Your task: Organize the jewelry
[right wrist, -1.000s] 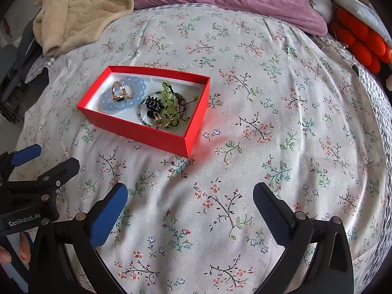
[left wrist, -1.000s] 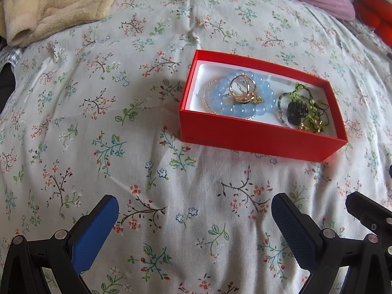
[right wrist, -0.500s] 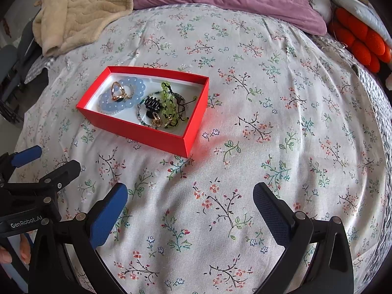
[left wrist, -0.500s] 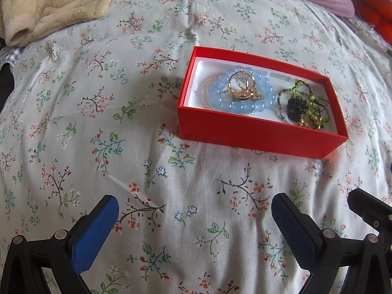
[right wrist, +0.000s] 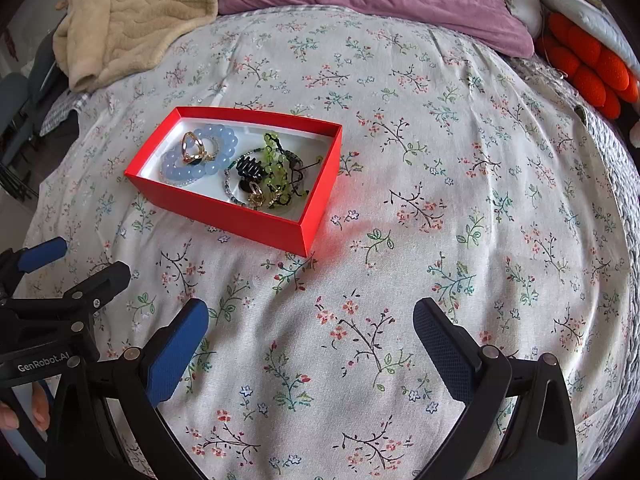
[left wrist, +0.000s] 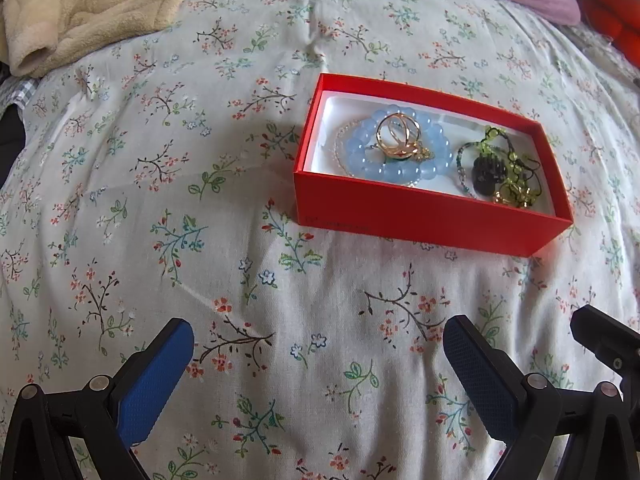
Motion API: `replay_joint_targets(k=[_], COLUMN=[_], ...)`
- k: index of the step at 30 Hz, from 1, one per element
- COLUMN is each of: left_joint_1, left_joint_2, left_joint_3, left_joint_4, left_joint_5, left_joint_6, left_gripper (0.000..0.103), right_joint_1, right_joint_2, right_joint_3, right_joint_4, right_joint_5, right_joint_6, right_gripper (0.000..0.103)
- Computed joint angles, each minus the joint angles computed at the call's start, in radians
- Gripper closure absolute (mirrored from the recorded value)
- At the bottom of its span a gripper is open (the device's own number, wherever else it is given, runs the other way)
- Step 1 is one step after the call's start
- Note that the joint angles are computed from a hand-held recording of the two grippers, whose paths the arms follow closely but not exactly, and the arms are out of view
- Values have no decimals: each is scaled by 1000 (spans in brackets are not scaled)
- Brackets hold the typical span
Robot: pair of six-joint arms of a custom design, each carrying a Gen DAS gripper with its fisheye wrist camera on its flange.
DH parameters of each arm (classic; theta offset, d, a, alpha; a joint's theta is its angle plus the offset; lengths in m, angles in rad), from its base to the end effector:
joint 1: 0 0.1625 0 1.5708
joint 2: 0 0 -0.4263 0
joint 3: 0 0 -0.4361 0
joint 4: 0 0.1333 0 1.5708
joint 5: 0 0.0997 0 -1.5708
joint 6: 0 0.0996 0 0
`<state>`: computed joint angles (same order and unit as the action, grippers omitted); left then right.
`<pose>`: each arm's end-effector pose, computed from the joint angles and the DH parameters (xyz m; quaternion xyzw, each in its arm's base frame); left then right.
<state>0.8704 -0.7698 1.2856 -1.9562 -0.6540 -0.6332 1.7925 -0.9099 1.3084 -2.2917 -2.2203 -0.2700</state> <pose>-0.3381 -0.7305 0.1711 0.0589 0.8934 -0.2272 0.3831 0.2435 -0.7481 0.2862 0.1780 -0.9198 0.1445 0.3185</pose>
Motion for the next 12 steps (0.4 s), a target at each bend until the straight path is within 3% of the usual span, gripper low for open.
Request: replay_joint_targets(k=[8,12], left_joint_1=[-1,3], left_joint_2=[-3,-23], left_joint_3=[5,60], left_joint_4=[3,-70], left_joint_5=[7,-2], left_joint_6=[-8,-7], left_gripper=[1,1], right_joint_1=[1,-1], right_joint_2=[-3,-24], right_joint_3=[5,47], right_joint_4=[-4,-28], right_joint_5=[1,-6], right_joint_6=[-2,-27], right_gripper=[0,0])
